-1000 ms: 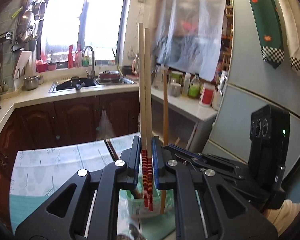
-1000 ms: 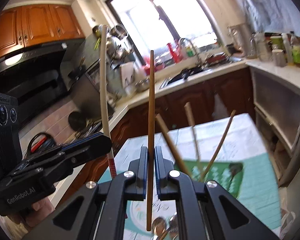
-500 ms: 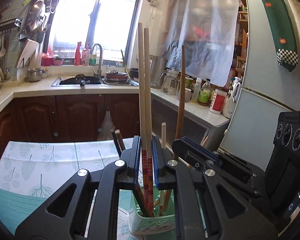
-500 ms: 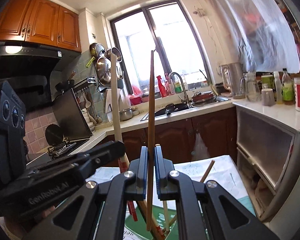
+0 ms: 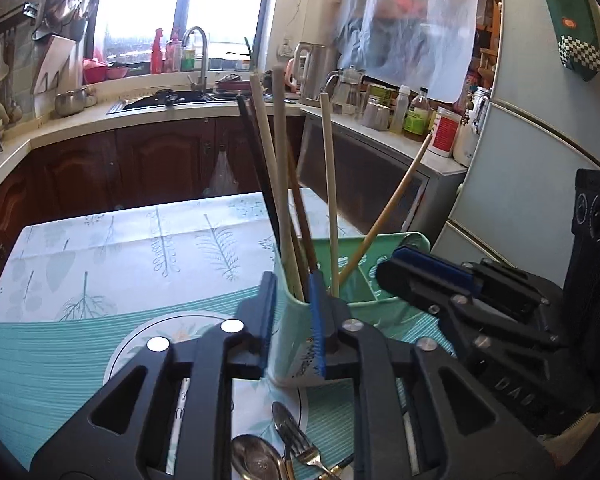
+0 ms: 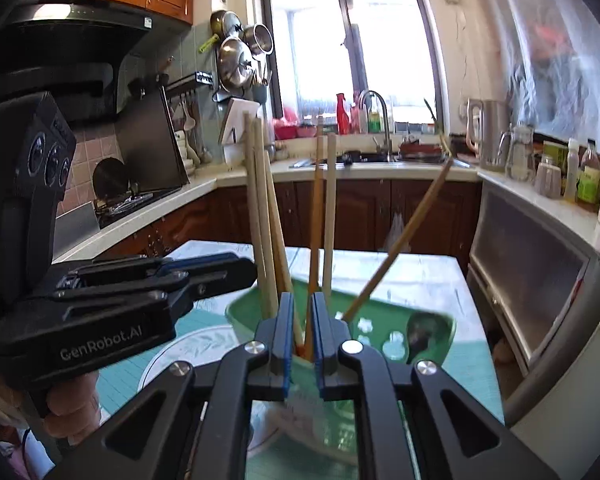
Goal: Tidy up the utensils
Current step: 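Open both tools and move them back over the spoons and forks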
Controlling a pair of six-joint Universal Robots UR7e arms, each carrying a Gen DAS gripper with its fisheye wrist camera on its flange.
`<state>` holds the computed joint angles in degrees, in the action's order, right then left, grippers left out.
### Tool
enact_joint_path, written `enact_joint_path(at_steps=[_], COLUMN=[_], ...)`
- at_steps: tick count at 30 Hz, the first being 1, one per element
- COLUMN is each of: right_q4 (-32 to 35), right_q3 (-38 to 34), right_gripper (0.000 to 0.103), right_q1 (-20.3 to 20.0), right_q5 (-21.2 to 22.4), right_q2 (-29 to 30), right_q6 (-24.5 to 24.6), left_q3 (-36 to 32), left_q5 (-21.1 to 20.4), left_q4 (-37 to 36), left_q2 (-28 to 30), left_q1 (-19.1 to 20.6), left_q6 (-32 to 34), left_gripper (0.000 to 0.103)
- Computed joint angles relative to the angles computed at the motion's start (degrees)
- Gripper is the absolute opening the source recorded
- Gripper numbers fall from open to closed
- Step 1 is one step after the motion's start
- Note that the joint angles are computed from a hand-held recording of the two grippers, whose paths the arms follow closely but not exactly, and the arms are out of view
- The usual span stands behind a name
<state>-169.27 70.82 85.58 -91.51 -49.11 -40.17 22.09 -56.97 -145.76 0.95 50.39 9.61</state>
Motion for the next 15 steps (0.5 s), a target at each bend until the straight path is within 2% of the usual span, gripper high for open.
enact_joint_path(at_steps=[1, 2, 4, 9, 15], right_q4=[-0.2, -0.3, -0.4, 1.3, 7.5], right_q3=[0.5, 1.1, 2.0, 4.1, 5.1], right_gripper=[0.017, 0.018, 0.018, 0.018, 0.018], right_q1=[0.0, -0.1, -0.2, -0.4, 0.6], right_q5=[-0.2, 0.0, 0.6, 1.1, -4.1], right_q2=[-0.3, -0.9, -1.7, -4.0, -5.5], right_q6=[0.5, 1.1, 2.5, 6.0, 8.4], left_q3=[1.9, 3.4, 5.7, 9.9, 14.3], left_q5=[0.6, 1.1, 2.9, 7.3, 5.0], left_q4=[-0.4, -0.5, 0.4, 9.5, 23.2], left_q2=[-1.1, -1.9, -3.4, -6.9, -11.6], left_q1=[-0.1, -0.2, -0.6, -1.2, 0.1], left_q6=[-0.9, -1.7, -3.3, -9.5, -24.1], left_gripper=[0.034, 0.037, 0.037, 0.037, 0.037])
